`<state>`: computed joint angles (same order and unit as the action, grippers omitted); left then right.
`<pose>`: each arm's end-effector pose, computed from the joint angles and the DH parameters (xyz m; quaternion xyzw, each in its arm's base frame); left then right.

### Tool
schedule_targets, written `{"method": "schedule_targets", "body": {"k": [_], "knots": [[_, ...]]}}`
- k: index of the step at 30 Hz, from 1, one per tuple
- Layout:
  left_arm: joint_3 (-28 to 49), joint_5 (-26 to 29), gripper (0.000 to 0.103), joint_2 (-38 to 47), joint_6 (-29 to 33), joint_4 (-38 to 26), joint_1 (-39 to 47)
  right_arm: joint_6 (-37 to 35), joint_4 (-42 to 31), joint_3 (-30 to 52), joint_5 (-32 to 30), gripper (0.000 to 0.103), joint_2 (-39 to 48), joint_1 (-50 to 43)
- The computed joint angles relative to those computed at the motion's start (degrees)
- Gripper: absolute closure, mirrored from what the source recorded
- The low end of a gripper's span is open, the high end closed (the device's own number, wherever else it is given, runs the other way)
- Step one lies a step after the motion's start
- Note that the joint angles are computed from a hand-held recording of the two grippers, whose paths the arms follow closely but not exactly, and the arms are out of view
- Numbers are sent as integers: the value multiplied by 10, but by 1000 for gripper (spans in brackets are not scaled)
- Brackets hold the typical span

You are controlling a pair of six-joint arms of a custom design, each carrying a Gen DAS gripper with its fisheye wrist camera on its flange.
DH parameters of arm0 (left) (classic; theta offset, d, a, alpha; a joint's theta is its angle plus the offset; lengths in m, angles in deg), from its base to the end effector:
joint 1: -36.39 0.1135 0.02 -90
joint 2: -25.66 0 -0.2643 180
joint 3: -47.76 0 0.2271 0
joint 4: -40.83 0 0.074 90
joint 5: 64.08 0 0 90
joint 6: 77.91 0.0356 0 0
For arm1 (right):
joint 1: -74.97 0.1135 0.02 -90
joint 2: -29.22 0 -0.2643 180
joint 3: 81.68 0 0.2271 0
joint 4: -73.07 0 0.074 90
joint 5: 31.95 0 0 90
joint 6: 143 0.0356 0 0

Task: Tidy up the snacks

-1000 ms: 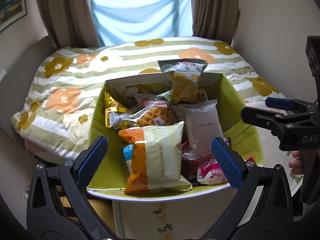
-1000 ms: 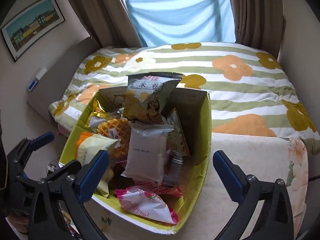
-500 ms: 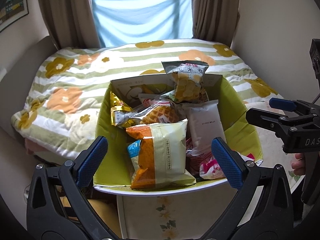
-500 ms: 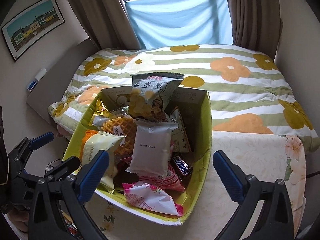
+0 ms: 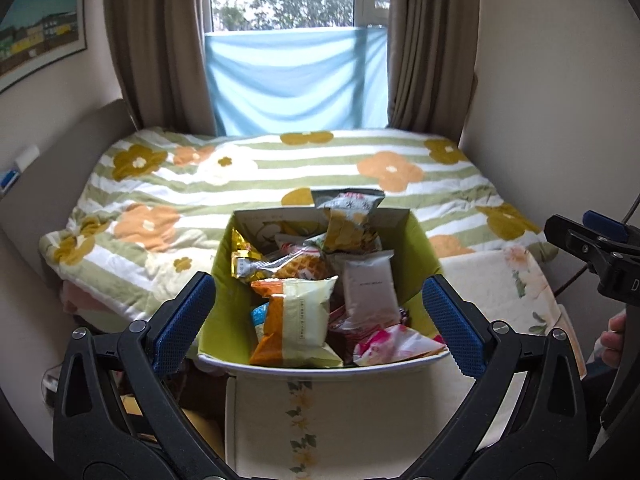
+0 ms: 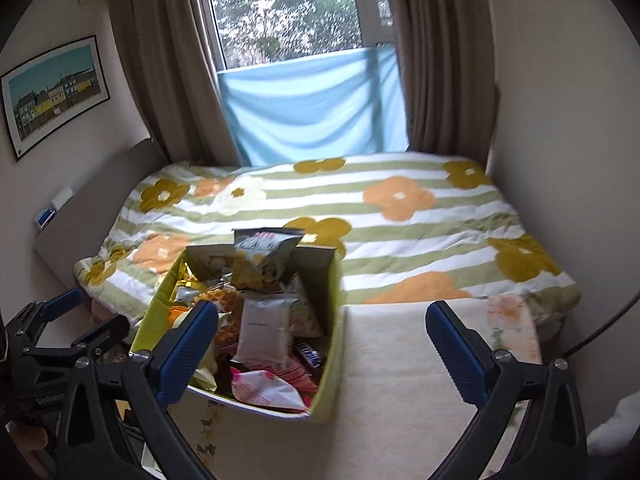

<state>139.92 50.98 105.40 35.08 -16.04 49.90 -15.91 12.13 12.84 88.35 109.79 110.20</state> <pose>0.2666 0.0485 0.3480 0.1581 0.8901 -0.0716 0.4215 0.2297 0.1402 0.3524 0.1104 0.8964 0.0125 0.4292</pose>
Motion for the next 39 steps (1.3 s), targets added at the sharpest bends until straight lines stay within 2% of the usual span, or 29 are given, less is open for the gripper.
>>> {"method": "schedule_targets", "body": {"k": [5,11,17,21,29,39], "knots": [[-41,14,0,-110,-30,-30,2,35,-107,-3,92,0,-71,63],[-89,21,0,-220,-34,-62,9,159,-241,-19,180,0,-131,162],[-109,39,0,-271,-23,-99,29,286,-340,-28,218,0,-144,246],[-112,42,0,-294,-19,-112,30,330,-376,-27,232,0,-146,271],[-112,46,0,-309,-27,-120,34,375,-425,-5,258,0,-124,302],[-114,41,0,-311,-33,-116,28,365,-422,-8,256,0,-132,299]]}}
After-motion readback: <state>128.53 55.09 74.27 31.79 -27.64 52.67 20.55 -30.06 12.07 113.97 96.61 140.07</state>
